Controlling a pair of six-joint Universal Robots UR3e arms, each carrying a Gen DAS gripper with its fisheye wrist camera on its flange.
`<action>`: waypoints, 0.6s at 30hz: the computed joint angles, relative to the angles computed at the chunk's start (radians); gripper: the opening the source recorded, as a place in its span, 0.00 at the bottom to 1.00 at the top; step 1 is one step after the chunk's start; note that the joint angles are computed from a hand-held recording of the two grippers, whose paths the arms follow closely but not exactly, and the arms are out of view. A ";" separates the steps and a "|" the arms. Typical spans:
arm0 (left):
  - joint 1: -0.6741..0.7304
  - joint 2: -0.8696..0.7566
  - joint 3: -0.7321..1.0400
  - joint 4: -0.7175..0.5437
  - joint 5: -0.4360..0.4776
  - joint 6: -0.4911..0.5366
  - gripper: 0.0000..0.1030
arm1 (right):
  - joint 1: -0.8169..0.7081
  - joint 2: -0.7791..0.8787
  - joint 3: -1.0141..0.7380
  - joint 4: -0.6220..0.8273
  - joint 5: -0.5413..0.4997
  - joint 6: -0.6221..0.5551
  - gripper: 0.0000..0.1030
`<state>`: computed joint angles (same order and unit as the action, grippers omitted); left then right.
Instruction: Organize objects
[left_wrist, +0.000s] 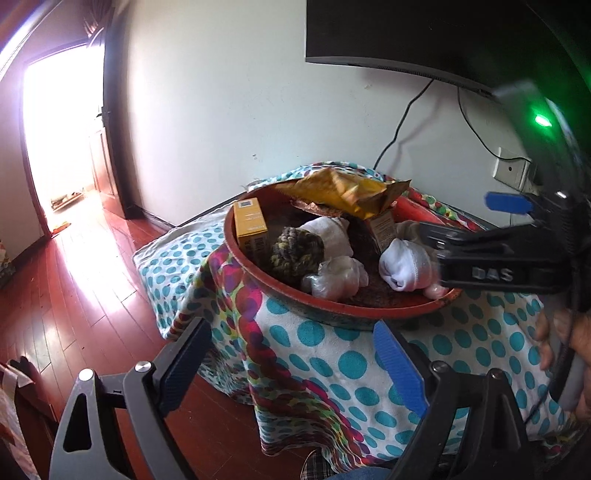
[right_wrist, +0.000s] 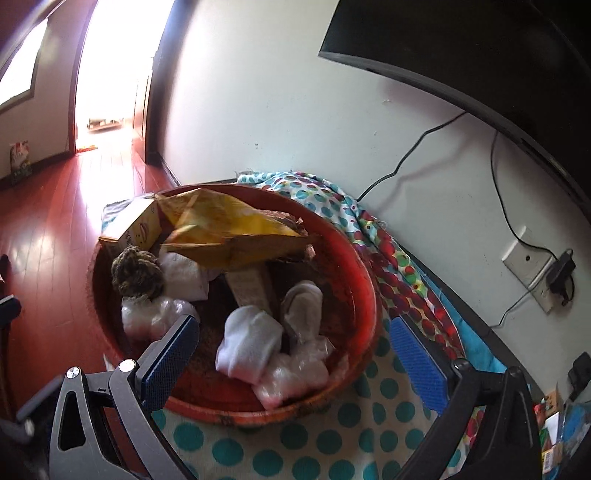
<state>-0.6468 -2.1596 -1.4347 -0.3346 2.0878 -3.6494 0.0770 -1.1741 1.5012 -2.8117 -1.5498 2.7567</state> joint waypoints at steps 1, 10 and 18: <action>-0.007 -0.003 0.022 -0.036 0.017 -0.011 0.90 | -0.007 -0.019 0.034 -0.021 -0.010 0.006 1.00; -0.085 0.033 0.085 -0.192 0.080 -0.055 0.91 | -0.006 -0.165 0.237 -0.079 -0.040 0.237 1.00; -0.194 0.128 0.118 -0.342 0.147 -0.109 0.91 | -0.015 -0.397 0.372 -0.017 -0.024 0.294 1.00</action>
